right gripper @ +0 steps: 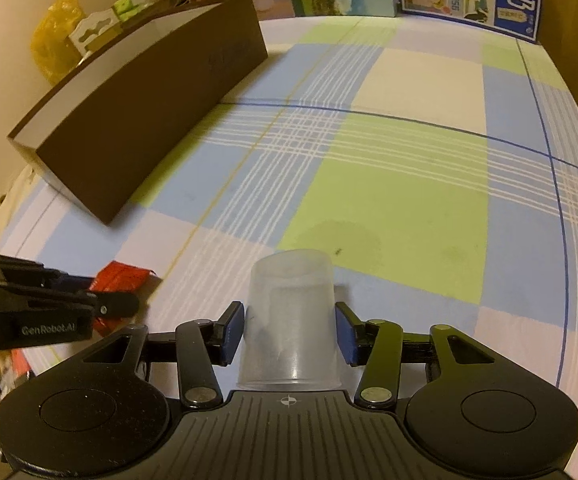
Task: Organize objects
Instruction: 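Carry the red packet with left tool while right tool carries cup to box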
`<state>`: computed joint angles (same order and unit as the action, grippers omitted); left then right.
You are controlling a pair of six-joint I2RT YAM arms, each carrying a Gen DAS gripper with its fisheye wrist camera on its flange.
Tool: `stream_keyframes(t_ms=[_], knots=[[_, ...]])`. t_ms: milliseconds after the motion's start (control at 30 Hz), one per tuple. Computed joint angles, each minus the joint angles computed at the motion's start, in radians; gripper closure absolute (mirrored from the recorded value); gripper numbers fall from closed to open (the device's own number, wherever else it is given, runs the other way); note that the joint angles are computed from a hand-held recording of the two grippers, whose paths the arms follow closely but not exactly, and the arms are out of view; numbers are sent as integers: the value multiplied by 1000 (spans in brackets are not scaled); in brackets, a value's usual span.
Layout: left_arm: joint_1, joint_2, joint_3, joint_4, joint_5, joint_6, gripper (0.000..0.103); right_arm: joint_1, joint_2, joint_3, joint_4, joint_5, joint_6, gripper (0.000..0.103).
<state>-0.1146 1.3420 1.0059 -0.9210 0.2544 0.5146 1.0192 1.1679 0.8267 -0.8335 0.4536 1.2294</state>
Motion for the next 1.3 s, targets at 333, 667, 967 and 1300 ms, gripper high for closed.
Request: stream_keyframes(t_ms=[333, 667, 967, 1300], knots=[[140, 46, 100, -94, 98, 190, 80, 50, 117, 129, -25, 36, 104, 58], [345, 132, 313, -271, 221, 388, 80, 50, 212, 287, -5, 63, 78, 58], [476, 323, 688, -413, 336, 422, 80, -17, 354, 500, 115, 63, -120, 58], [423, 593, 1108, -379, 361, 286, 80, -148, 604, 818, 194, 16, -319, 58]])
